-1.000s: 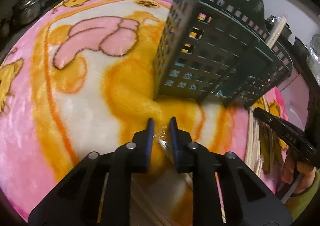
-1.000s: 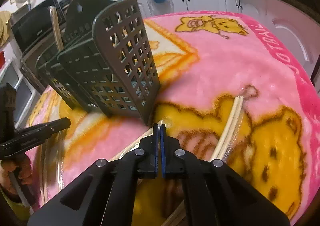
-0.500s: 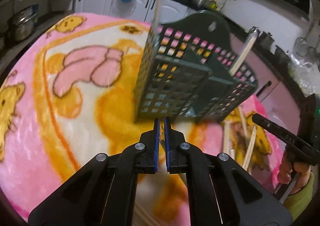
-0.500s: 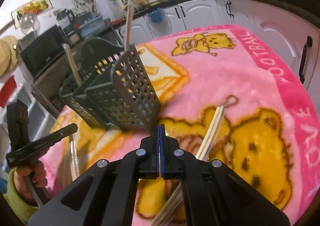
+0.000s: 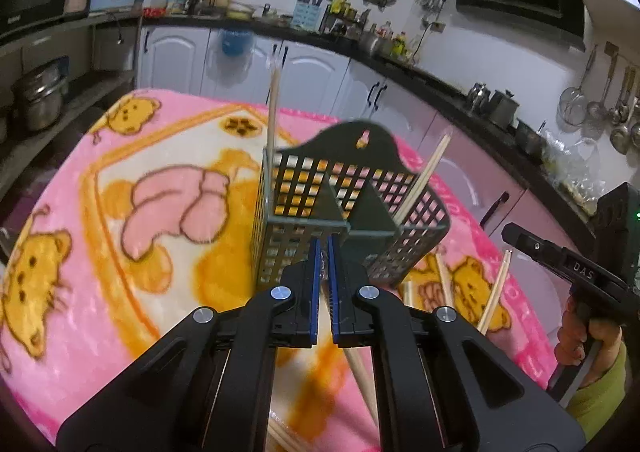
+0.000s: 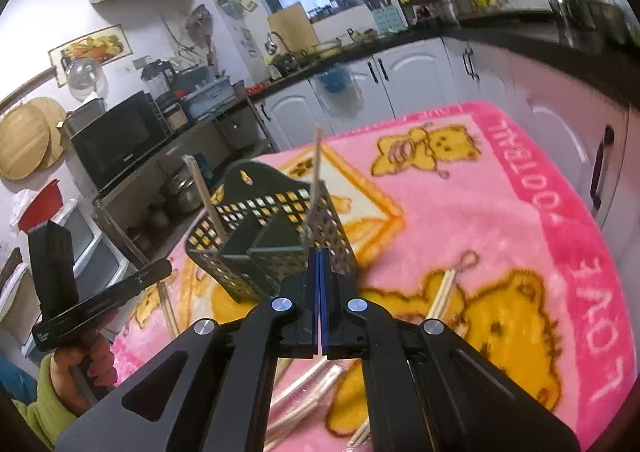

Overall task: Organize utensils
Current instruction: 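Lift the left tool's chopstick upright toward the caddy while the right tool lifts its own, then carry the left tool's chopstick above the caddy while the right tool brings its own over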

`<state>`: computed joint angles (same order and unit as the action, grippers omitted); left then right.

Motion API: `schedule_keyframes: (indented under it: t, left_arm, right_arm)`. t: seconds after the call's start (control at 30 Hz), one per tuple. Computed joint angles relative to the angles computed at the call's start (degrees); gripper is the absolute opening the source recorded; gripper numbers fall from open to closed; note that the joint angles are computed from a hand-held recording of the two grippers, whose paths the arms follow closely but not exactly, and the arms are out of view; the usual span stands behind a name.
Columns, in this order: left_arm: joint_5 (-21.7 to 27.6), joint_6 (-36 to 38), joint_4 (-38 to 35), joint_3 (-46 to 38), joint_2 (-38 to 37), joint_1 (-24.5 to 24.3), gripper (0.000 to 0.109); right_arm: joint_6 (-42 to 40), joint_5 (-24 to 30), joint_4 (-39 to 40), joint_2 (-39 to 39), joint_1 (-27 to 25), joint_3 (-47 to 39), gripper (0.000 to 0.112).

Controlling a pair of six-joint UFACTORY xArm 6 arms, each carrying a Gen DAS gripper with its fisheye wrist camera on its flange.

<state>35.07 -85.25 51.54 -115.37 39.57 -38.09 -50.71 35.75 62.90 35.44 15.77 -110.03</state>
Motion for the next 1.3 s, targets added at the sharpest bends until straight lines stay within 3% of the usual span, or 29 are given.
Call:
schedule_keyframes:
  t: [0.37,1.07,1.2,1.3]
  left_arm:
    - [-2.73,0.55,2.43,-0.62,-1.88,0.35,0.001]
    - [-1.34,9.98,1.06,-15.67,4.24,-1.57,0.001]
    - [-0.82,10.71,0.63,-18.12,5.35,-1.51,0.001]
    - [-0.33,12.38,-0.44,-20.95,6.91,-1.52,0.001]
  right_arm:
    - [-5.47,1.37,3.82,-5.26,0.7,2.88,0.001]
    - [-13.01,1.94,9.6,-11.48,1.47,6.93,0.001]
    - [-10.66,1.57,7.92,-9.84,0.54,5.62,0.001]
    - [-4.05,2.33,1.71,-5.86,-0.43,1.84,0.001]
